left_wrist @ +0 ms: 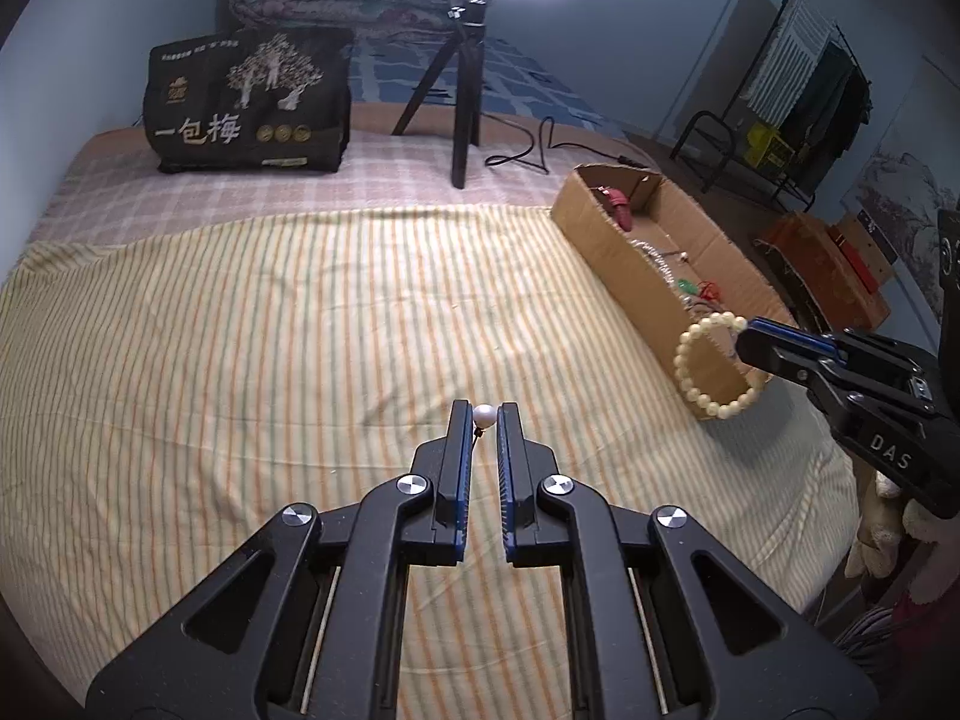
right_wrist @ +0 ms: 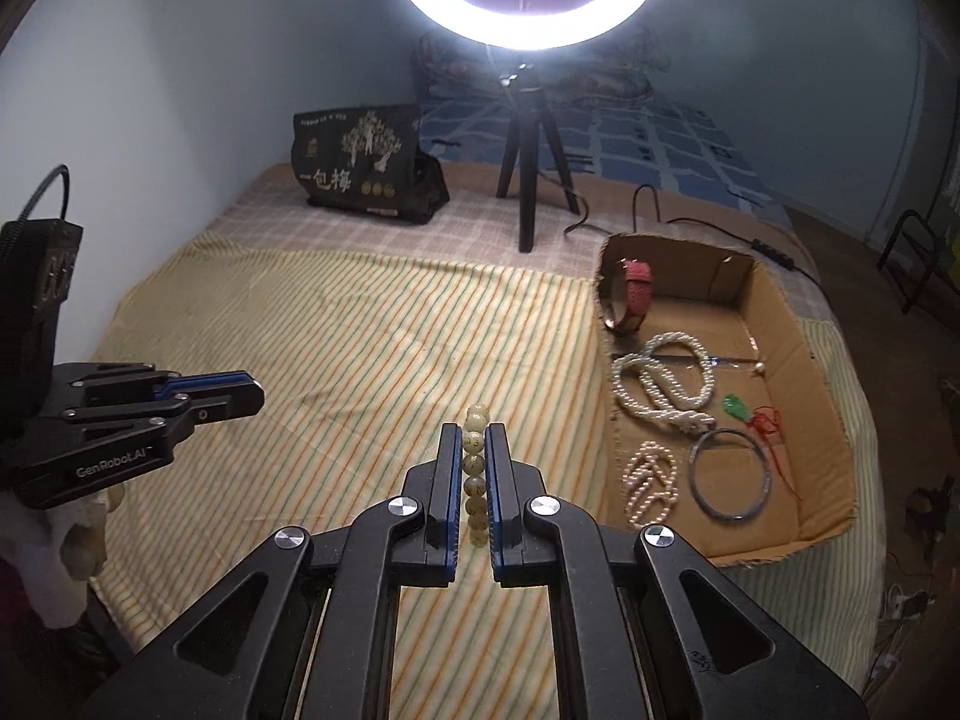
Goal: Organize jewelry
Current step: 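Lift and carry the earring and bead bracelet over the box with both tools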
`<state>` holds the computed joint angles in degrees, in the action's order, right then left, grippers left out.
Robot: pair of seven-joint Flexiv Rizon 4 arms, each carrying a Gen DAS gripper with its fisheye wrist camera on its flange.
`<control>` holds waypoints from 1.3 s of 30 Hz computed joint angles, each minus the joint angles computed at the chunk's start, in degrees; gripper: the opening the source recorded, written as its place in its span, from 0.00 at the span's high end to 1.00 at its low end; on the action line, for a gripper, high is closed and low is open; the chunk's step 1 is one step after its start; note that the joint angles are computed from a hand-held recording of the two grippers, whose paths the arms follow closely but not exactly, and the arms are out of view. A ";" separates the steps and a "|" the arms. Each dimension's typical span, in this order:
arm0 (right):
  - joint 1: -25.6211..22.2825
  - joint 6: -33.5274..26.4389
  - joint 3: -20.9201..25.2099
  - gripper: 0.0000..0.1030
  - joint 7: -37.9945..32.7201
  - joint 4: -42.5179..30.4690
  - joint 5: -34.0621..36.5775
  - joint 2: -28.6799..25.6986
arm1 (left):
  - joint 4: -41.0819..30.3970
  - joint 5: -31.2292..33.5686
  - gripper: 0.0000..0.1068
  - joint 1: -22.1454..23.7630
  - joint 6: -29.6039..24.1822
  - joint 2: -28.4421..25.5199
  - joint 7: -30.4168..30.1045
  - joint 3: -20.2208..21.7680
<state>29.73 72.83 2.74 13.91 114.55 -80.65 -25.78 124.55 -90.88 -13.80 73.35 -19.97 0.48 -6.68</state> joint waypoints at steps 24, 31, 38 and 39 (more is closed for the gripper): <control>-11.44 -2.08 2.47 0.94 7.18 8.35 -9.16 9.96 | -7.98 1.23 0.94 -6.61 2.87 -2.16 -1.45 -4.18; -15.09 1.15 1.34 0.94 7.33 6.94 -11.23 8.58 | -11.00 2.97 0.94 -7.97 5.70 -4.83 -1.70 -6.35; -18.30 4.41 0.44 0.94 8.21 5.30 -13.12 6.46 | -12.50 3.22 0.94 -8.83 7.22 -6.09 -1.30 -7.75; -18.54 4.62 0.46 0.94 8.32 5.10 -13.25 6.19 | -12.65 3.28 0.94 -8.90 7.22 -6.17 -1.50 -7.90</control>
